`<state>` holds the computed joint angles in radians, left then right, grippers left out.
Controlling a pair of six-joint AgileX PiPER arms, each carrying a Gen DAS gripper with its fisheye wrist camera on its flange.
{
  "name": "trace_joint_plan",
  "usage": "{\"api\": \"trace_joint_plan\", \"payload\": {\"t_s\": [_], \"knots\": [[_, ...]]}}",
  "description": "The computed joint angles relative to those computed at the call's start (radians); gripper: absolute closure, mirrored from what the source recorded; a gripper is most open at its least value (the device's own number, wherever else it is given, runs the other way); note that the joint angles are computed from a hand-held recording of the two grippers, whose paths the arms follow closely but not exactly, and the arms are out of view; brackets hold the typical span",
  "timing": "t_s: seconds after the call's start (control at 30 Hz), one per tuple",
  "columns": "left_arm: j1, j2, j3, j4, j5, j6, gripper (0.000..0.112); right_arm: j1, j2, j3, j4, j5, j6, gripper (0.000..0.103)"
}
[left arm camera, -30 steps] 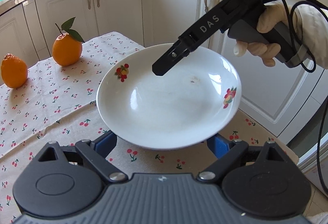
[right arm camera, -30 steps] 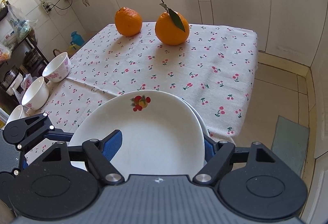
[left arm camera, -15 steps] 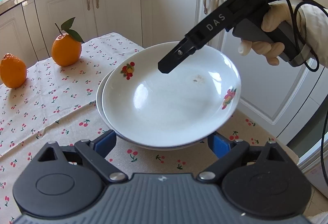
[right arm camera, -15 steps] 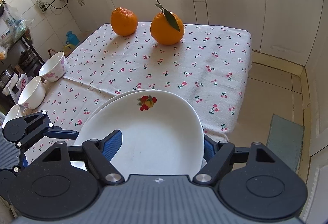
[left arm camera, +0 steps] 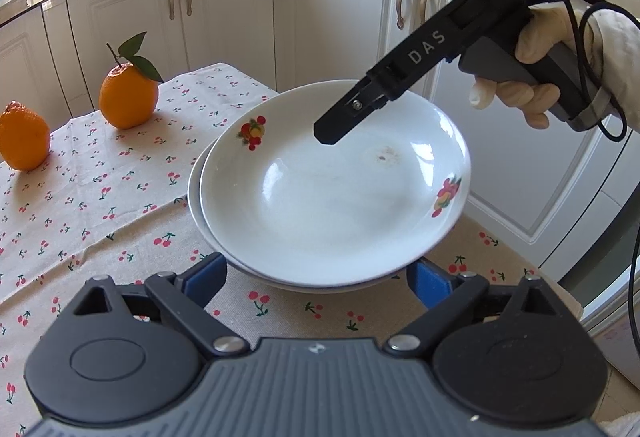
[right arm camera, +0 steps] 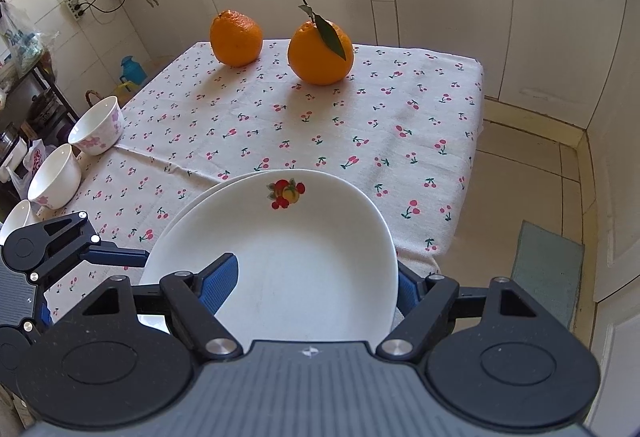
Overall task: Organize plates and bowls
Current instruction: 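Open the right gripper and release the flower plate on the stack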
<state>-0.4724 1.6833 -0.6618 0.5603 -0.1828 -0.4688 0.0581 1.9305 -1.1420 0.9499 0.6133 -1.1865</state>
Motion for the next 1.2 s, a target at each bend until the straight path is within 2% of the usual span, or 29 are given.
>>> {"api": "trace_joint_plan", "payload": {"t_s": [0.6, 0.73, 0.87, 1.07, 1.2], "knots": [[0.006, 0.001, 0.004, 0.024, -0.016, -0.022, 0.015, 0.032, -0.028, 0.024, -0.097, -0.065, 0.090, 0.019], [0.010, -0.003, 0.011, 0.015, -0.028, -0.010, 0.016, 0.051, -0.033, 0.031, -0.148, -0.091, 0.132, 0.014], [0.014, -0.012, 0.022, 0.009, -0.037, 0.002, 0.016, 0.065, -0.072, 0.075, -0.105, -0.116, 0.076, 0.002], [0.029, -0.058, 0.072, -0.075, -0.083, 0.079, 0.013, 0.131, -0.176, 0.180, -0.038, -0.217, 0.023, 0.000], [0.049, -0.114, 0.127, -0.102, -0.136, 0.109, 0.012, 0.192, -0.260, 0.279, 0.163, -0.307, -0.142, 0.000]]}}
